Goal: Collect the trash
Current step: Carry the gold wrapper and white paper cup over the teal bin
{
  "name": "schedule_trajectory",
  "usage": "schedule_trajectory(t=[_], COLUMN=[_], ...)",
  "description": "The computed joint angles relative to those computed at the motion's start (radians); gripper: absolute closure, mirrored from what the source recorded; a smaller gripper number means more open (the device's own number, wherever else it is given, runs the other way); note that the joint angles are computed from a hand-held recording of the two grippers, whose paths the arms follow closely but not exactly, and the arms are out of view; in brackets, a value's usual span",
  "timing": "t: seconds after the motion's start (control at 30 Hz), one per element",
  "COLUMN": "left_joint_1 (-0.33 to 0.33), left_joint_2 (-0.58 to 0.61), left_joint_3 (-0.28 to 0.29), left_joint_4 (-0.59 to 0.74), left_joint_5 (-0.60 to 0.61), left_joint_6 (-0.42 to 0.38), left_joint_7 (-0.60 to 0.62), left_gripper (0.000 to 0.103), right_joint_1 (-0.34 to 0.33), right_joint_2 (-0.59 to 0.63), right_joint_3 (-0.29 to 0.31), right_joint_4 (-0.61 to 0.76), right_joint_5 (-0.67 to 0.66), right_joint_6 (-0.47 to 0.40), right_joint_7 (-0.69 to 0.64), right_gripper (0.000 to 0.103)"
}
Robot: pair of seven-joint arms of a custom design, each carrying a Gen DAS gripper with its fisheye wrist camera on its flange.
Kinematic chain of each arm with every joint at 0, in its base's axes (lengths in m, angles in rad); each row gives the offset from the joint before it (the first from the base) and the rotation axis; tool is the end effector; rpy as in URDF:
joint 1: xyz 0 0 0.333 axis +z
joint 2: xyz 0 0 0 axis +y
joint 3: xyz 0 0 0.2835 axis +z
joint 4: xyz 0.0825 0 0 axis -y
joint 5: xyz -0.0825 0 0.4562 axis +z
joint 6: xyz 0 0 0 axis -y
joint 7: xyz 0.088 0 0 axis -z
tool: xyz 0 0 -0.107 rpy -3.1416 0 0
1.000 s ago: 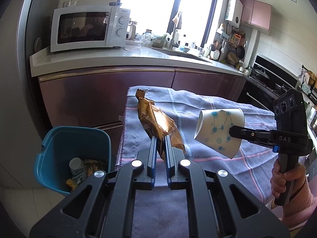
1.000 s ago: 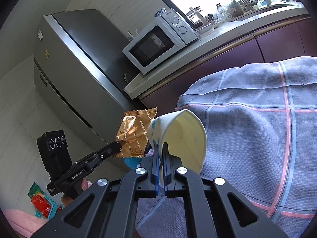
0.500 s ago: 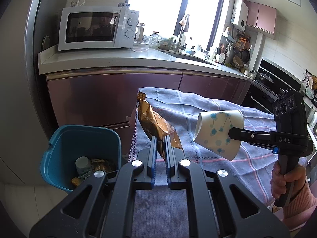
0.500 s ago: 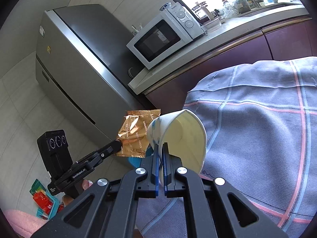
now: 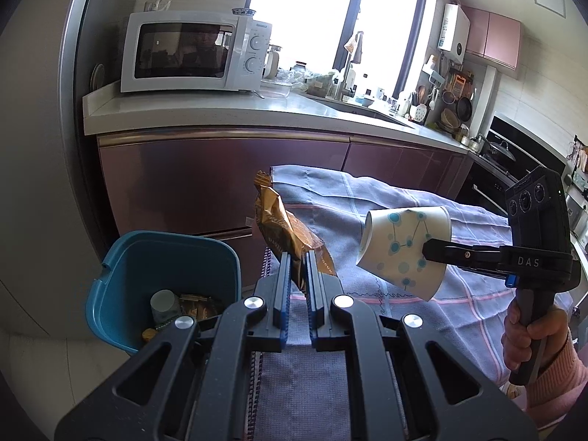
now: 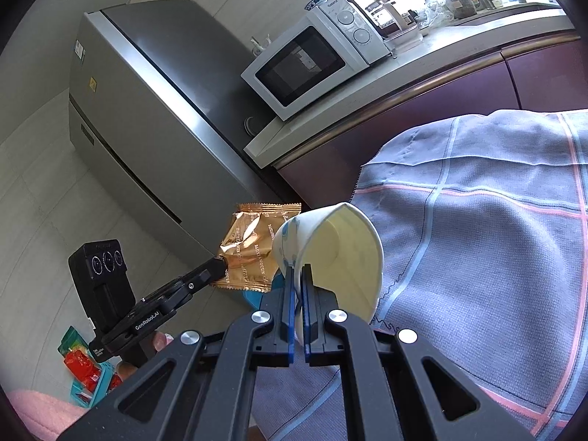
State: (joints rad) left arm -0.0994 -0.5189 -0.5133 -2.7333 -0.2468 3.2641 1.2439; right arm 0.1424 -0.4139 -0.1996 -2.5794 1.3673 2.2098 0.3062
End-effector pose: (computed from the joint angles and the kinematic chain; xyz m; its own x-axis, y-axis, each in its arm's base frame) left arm 0.4157 -0.2503 0.4091 -0.2147 -0.9515 0.2205 -0.5666 -0.0625 -0.8216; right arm 0.4942 0.0108 0.3565 0.5051 -0.5905 -0.6294 -0.7467 0.0667 -0.6618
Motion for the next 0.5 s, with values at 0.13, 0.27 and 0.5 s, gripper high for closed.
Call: schedule_trajectory(t=[0.13,0.27,0.5], left_joint_1=[0.008,0.019,0.04], left_joint_2=[-0.006,-0.02,-0.045], left_joint_3=[-0.003,-0.009,-0.022], left_joint_4=[-0.006,-0.013,-0.025], left_joint_5=[-0.002,-0.002,0.007], left_joint_6=[-0.001,-0.007,-0.014], left_joint_7=[-0.004,-0.011,-0.032], left_gripper=[0.095,0.095,0.095], right_joint_1=[0.001,0.003,0.005], right_joint_2=[0.007,0.012,0.027], right_joint_3=[0.001,0.005,0.009], right_joint_4=[0.007,0.013,0.027], right_joint_5=[-0.005,-0.007,-0.011], right_joint_6=[-0.007,-0.011,-0.022], right_joint_7=[-0.001,-0.002,-0.003], right_gripper=[0.1,0.1,0.1])
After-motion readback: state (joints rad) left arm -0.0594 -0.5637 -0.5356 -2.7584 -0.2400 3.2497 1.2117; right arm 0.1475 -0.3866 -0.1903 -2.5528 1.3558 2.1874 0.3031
